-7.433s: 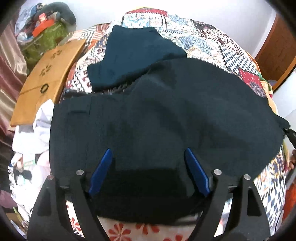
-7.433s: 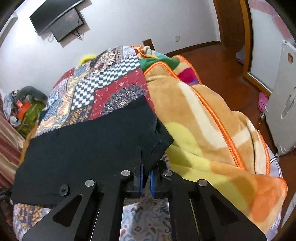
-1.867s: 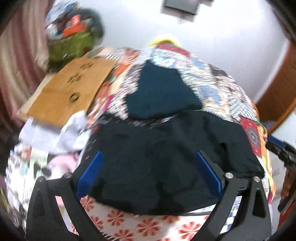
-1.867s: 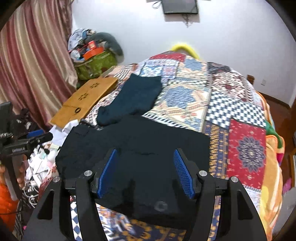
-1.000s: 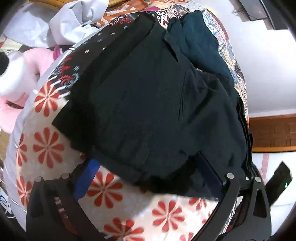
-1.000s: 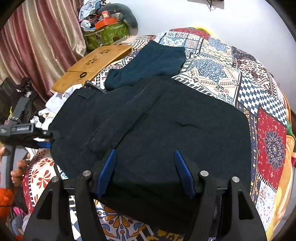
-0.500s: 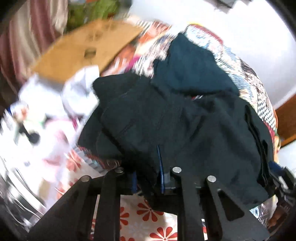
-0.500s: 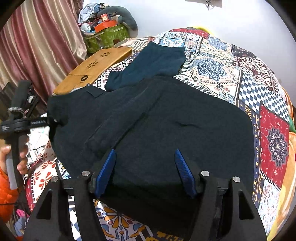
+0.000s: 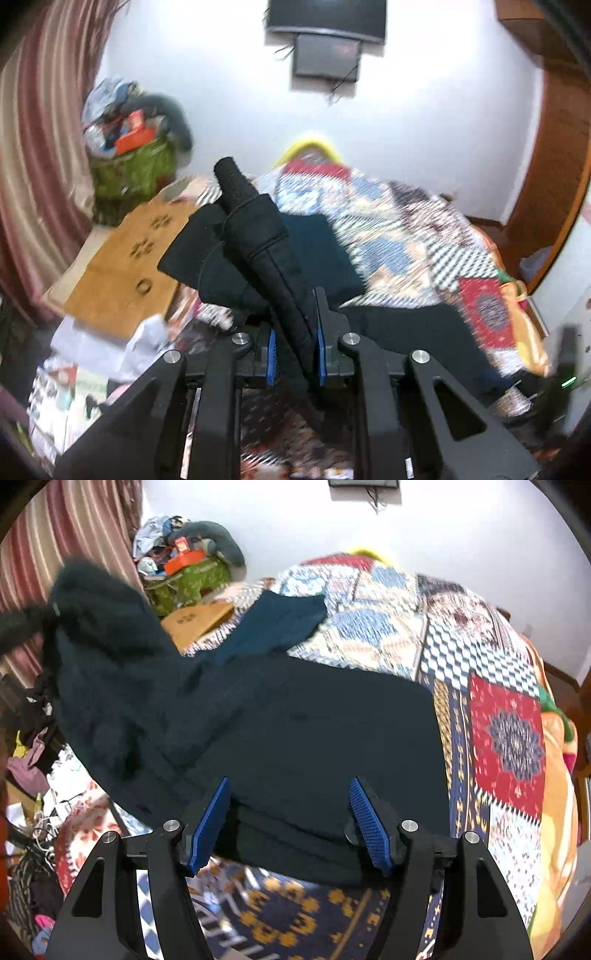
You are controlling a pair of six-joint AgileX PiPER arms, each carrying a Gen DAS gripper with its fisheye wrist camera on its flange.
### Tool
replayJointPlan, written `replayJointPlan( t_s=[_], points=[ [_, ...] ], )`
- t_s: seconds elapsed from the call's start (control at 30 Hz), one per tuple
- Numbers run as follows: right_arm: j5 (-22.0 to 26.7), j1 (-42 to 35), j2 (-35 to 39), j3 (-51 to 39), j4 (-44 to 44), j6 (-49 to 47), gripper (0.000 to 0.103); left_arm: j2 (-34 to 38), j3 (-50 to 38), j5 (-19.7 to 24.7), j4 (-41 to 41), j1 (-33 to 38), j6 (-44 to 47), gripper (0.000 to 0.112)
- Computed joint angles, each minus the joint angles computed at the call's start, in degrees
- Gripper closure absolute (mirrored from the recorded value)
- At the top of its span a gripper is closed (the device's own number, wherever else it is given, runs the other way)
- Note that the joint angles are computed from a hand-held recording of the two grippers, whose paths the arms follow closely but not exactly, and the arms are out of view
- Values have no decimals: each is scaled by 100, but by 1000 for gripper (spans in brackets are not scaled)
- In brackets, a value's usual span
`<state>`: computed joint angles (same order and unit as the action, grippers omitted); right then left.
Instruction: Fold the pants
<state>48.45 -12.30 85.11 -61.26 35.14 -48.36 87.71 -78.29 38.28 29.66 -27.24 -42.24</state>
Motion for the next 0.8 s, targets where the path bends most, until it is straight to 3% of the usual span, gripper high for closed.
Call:
replayJointPlan(
  t_s=[0.13,0.27,0.43,0.57,0.8],
  points=[
    [-199,57,140,205,-39,-259,36,303,-715,117,-132,-365,296,96],
    [11,-24,185,58,-26,-291,36,632,-1252,197,-143,-787,523,96],
    [432,-743,58,25,448,-664,37,1256,-2048,242,-583,-1166,1013,96],
    [612,-1361,52,-26,445,-724,37,1873,-2720,359,-1642,-1243,1731,96],
    [794,-2238,171,14,259,-751,37,3035,-3643,1009,-2419,-1686,2475,95]
  ],
)
